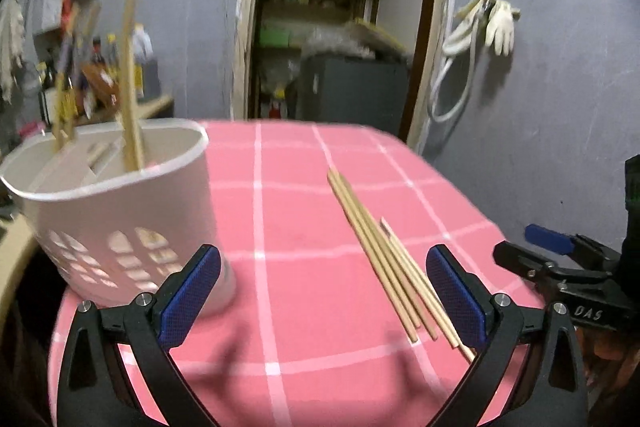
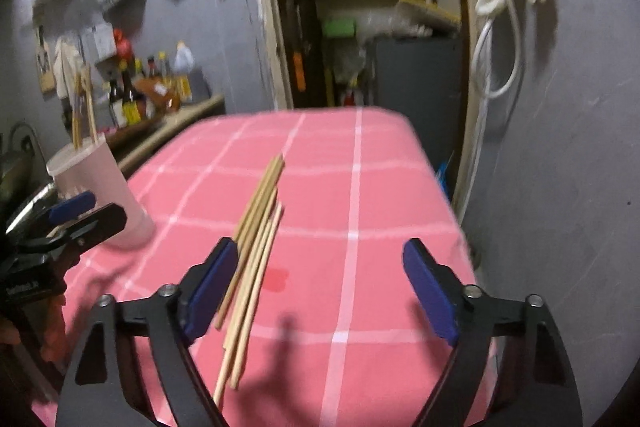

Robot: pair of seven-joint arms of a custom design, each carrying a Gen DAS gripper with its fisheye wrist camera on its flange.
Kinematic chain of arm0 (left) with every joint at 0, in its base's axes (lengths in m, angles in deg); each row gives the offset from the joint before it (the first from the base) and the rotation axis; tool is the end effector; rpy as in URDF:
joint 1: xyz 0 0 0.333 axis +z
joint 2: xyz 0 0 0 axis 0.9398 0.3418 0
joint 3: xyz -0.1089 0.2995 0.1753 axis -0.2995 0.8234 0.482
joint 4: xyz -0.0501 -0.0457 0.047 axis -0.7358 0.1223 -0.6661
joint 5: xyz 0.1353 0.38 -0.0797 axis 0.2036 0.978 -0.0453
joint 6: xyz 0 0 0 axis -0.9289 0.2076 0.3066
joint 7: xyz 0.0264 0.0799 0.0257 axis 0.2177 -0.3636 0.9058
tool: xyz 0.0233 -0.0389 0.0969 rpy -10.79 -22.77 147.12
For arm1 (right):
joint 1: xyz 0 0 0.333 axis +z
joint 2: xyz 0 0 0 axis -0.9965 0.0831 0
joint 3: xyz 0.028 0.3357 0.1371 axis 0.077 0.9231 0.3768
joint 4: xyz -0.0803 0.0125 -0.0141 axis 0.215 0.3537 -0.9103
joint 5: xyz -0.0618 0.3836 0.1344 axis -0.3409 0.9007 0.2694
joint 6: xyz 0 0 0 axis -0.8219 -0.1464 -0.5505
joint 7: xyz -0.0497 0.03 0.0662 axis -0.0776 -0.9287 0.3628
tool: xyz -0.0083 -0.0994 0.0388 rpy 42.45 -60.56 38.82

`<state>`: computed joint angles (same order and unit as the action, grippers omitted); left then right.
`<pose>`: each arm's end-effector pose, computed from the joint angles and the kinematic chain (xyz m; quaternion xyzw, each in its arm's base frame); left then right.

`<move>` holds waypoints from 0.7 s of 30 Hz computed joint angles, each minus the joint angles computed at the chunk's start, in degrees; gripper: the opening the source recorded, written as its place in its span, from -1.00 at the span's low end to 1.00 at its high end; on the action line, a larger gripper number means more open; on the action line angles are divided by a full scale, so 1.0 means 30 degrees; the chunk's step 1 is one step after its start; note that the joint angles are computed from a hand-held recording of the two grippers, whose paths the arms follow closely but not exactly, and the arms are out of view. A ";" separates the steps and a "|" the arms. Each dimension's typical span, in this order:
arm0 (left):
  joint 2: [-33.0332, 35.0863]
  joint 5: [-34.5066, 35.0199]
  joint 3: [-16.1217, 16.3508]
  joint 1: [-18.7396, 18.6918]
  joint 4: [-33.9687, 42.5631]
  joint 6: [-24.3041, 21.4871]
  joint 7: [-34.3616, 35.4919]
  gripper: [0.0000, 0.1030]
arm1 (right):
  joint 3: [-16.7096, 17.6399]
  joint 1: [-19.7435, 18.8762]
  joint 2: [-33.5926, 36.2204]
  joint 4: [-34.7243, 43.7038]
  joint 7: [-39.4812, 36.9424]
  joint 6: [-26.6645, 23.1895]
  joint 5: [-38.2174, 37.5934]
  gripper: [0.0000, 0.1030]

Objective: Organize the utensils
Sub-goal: 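Withdraw both tools from the basket and return over the chopstick pile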

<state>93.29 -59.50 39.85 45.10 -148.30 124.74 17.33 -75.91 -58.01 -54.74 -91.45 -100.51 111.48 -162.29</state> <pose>0.6196 -0.3989 0.3821 -0.4493 0.7506 -0.4468 0.1873 0.5239 0.3515 0.3925 -0.6011 0.6613 -0.2968 0.3367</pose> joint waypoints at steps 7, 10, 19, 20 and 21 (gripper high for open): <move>0.1129 0.0868 -0.1418 0.1172 0.2208 -0.3847 0.0120 0.49 | -0.0203 -0.0409 0.1297 0.0634 -0.6092 0.2532 0.5425 0.04; 0.1635 0.0944 -0.1931 0.1519 0.3095 -0.5074 0.0272 0.31 | -0.0184 -0.0427 0.1761 0.0867 -0.8760 0.2919 0.7745 -0.02; 0.2630 0.0274 -0.3120 0.2381 0.4875 -0.7388 0.1310 0.19 | -0.0569 0.0315 0.2688 0.1971 -1.4070 0.1405 1.2519 -0.14; 0.2686 0.0192 -0.3161 0.2388 0.5042 -0.7588 0.1437 0.15 | -0.0635 0.0408 0.2826 0.2131 -1.4590 0.1140 1.2988 -0.16; 0.2756 0.0104 -0.3218 0.2409 0.5178 -0.7744 0.1580 0.13 | -0.0827 0.0602 0.2913 0.2228 -1.4794 0.1070 1.3197 -0.17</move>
